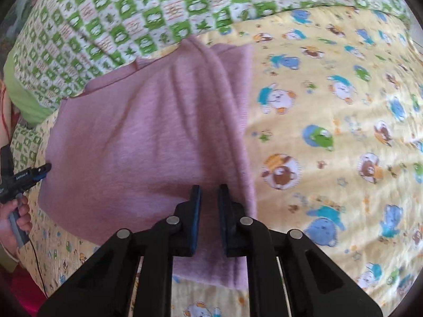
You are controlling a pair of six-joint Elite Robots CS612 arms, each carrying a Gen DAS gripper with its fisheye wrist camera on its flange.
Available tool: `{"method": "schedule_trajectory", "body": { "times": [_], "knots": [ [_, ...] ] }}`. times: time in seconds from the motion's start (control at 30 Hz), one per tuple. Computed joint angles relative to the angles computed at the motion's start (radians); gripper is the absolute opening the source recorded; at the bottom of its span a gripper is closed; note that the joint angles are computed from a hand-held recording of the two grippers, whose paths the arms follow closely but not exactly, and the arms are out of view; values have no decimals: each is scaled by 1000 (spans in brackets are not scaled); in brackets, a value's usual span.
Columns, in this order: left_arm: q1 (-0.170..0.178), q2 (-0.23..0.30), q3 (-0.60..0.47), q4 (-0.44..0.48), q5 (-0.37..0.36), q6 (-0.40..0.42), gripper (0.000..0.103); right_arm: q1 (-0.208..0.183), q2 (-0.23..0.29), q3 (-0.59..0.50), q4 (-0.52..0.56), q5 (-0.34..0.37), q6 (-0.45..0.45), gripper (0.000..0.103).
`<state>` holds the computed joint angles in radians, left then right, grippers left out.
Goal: Fold small clothes
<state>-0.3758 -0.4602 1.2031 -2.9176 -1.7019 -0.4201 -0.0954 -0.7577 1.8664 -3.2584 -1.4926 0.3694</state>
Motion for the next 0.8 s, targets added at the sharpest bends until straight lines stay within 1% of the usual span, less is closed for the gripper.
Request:
{"method": "schedule_trajectory", "body": {
  "times": [0.03,0.07,0.1,0.13,0.17,0.2,0.27,0.3,0.37,0.5,0.63,0.7,0.8],
  "knots": [
    [0,-10,17,-10,1,-12,47,-1,0,-6,6,10,19,16],
    [-2,-27,49,-28,14,-25,50,-8,-3,4,-10,35,38,17],
    [-7,-42,76,-40,36,-35,58,-9,-7,11,-26,55,61,19],
    [-11,-53,94,-42,61,-43,69,-11,-13,21,-39,63,68,21],
    [-18,-73,133,-56,95,-59,74,-7,-15,22,-49,64,75,27],
    [-22,-82,154,-68,106,-72,77,-2,-17,23,-66,68,83,32],
    [-23,-104,206,-101,103,-120,78,9,-17,19,-88,87,101,36],
    [-21,-110,224,-107,89,-144,80,17,-16,14,-91,104,108,37],
    [-15,-114,247,-96,55,-202,81,29,-17,5,-89,123,104,38],
    [0,-94,245,-89,-11,-292,81,61,-12,-22,-68,152,65,38],
    [20,-57,221,-161,-92,-381,81,85,-4,-44,-46,175,34,39],
    [24,-43,204,-168,-109,-405,81,90,-2,-49,-33,188,29,39],
    [23,-28,178,-180,-104,-432,81,91,1,-55,-19,197,34,39]
  ]
}}
